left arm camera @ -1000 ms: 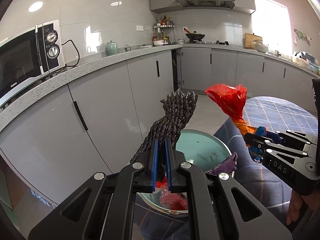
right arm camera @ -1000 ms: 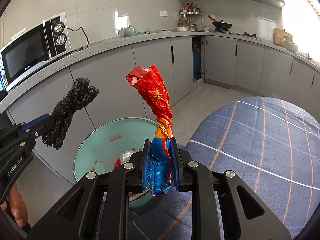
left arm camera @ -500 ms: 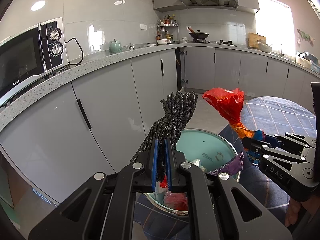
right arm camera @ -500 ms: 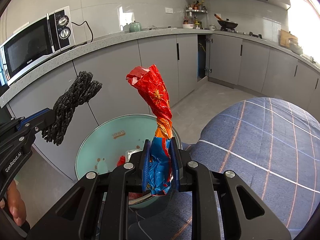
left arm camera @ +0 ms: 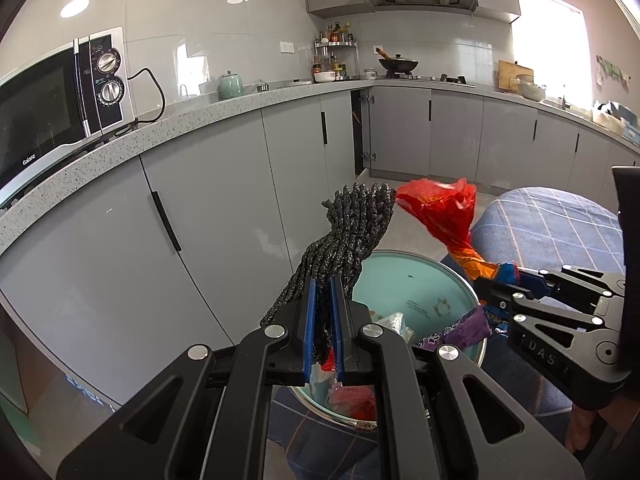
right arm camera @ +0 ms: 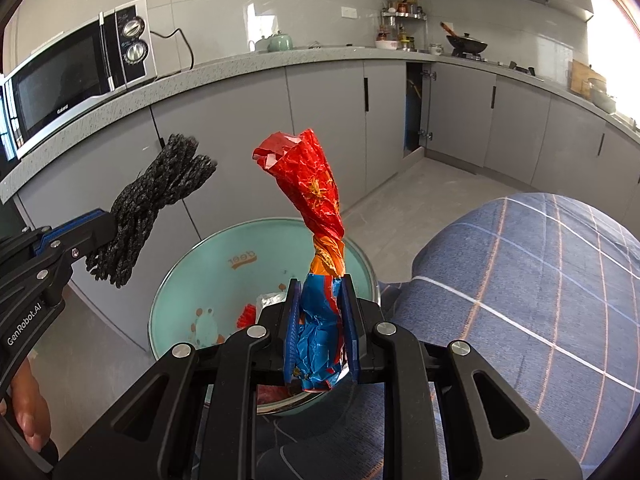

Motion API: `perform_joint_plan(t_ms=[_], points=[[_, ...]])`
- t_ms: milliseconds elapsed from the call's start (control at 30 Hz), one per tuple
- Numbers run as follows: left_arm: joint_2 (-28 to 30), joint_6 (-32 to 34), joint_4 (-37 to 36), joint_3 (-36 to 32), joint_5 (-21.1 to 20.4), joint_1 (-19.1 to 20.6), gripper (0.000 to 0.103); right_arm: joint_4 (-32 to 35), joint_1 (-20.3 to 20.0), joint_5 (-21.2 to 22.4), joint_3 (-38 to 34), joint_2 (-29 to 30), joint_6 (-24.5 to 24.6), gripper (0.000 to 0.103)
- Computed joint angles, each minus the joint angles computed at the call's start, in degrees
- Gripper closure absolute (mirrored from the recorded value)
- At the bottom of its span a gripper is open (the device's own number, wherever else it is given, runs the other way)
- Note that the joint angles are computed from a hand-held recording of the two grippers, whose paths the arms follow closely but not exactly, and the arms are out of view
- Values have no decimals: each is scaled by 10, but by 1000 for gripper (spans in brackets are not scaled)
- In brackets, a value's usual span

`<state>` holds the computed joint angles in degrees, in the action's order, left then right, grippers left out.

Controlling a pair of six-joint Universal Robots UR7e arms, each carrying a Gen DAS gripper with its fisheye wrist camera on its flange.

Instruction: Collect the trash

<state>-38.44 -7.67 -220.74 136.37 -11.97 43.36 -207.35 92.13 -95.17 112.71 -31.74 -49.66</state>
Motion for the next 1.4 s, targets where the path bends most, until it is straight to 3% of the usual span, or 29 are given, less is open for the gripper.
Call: perform_joint_plan(t_ms=[333,400,500,567,733,1033,1333,1400], points=[[-4,-16,12,0,-4,11,89,-9,-1,-2,-2,7,-3,79],[-1,-11,2,0,-1,11,79,-12,-3,0,-1,4,-1,78],[2,-6,-6,-1,4,10,68,-17,-8,5,4,-1,5,70],[9,2,-21,-4,17,7,48,-24,-11,8,8,-4,8,64],[13,-4,-29,0,38,-4,35,-43,-20,17,25,-17,21,60],[14,-44,-20,22,64,-36,29,-86,-28,35,70,-38,22,56],[32,37,-114,15,81,-57,27,-130,-28,45,101,-54,15,56],[48,107,-183,-2,90,-61,23,-136,-29,46,104,-55,14,56]])
